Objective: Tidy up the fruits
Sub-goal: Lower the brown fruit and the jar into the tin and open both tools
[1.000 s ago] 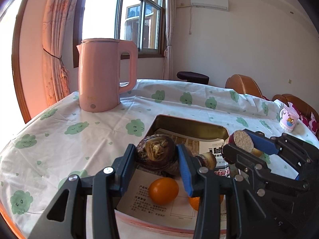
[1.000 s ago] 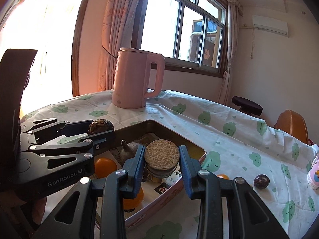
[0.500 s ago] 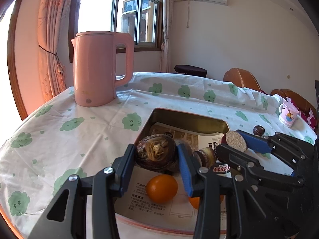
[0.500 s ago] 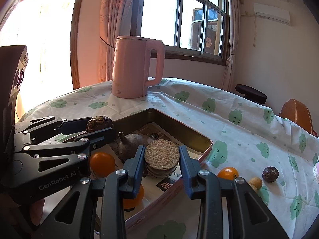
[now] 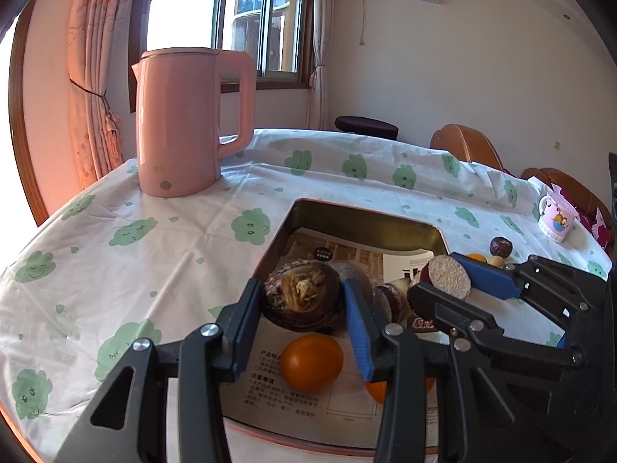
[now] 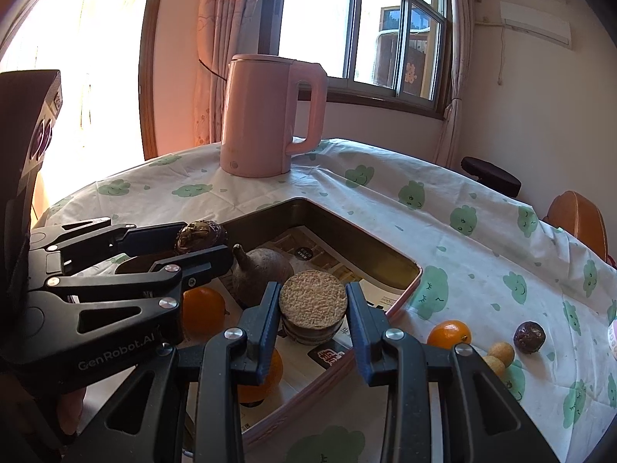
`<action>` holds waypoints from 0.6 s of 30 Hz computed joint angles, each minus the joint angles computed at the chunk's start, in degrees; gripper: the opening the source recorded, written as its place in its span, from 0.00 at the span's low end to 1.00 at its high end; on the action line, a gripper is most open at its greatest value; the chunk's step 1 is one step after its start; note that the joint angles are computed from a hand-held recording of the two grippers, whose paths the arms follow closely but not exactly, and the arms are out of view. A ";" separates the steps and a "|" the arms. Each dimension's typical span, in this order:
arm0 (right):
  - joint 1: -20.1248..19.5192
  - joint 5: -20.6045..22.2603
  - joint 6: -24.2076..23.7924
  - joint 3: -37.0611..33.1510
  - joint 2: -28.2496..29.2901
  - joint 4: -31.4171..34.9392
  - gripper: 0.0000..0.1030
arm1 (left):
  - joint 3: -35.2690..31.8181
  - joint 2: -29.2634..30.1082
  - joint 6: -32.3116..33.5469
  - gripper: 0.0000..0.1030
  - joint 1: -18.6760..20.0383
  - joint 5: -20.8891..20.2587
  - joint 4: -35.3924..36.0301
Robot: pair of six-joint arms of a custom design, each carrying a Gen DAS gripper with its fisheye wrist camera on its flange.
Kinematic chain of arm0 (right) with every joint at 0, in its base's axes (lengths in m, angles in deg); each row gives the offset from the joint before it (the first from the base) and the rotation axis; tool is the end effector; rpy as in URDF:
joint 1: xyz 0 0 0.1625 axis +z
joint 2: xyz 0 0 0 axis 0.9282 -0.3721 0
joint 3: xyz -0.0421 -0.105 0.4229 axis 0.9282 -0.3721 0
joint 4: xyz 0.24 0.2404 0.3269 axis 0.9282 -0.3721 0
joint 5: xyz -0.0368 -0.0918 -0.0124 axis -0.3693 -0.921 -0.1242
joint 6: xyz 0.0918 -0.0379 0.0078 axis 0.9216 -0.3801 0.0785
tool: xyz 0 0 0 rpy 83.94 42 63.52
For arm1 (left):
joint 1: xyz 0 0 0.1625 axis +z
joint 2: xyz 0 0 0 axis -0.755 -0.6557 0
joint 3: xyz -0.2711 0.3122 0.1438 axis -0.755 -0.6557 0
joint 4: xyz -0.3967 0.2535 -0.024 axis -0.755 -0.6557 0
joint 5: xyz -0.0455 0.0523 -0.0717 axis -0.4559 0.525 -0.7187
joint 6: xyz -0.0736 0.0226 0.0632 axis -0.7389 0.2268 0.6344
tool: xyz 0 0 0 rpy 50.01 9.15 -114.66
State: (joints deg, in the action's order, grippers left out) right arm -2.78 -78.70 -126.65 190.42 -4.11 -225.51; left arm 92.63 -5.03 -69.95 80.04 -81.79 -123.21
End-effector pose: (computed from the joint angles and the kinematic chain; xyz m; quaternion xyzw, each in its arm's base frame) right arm -0.0593 -0.5146 0.2049 0.5183 -0.7994 0.2646 0.1495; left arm -0.2997 -0.4475 -0.1550 0.0457 0.7956 -0.4809 0.3655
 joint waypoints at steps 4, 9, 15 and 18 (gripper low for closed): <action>0.03 -0.06 0.05 0.01 0.01 0.03 0.35 | -0.05 -0.04 -0.09 0.43 0.13 -0.31 0.23; -0.13 0.22 -0.07 0.12 0.05 -0.25 0.35 | -0.17 0.03 -0.01 0.43 0.20 -0.32 0.37; -0.08 0.02 -0.05 -0.04 0.06 -0.01 0.35 | -0.08 -0.41 -1.74 0.44 0.30 -0.27 2.55; -0.14 0.03 -0.24 -0.06 0.02 0.01 0.35 | -0.13 -0.67 -3.53 0.45 0.26 -0.03 4.75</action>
State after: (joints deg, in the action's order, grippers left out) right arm -2.92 -78.67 -126.90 190.36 -4.09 -225.50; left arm 92.51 -5.70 -73.48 80.31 -81.82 -118.46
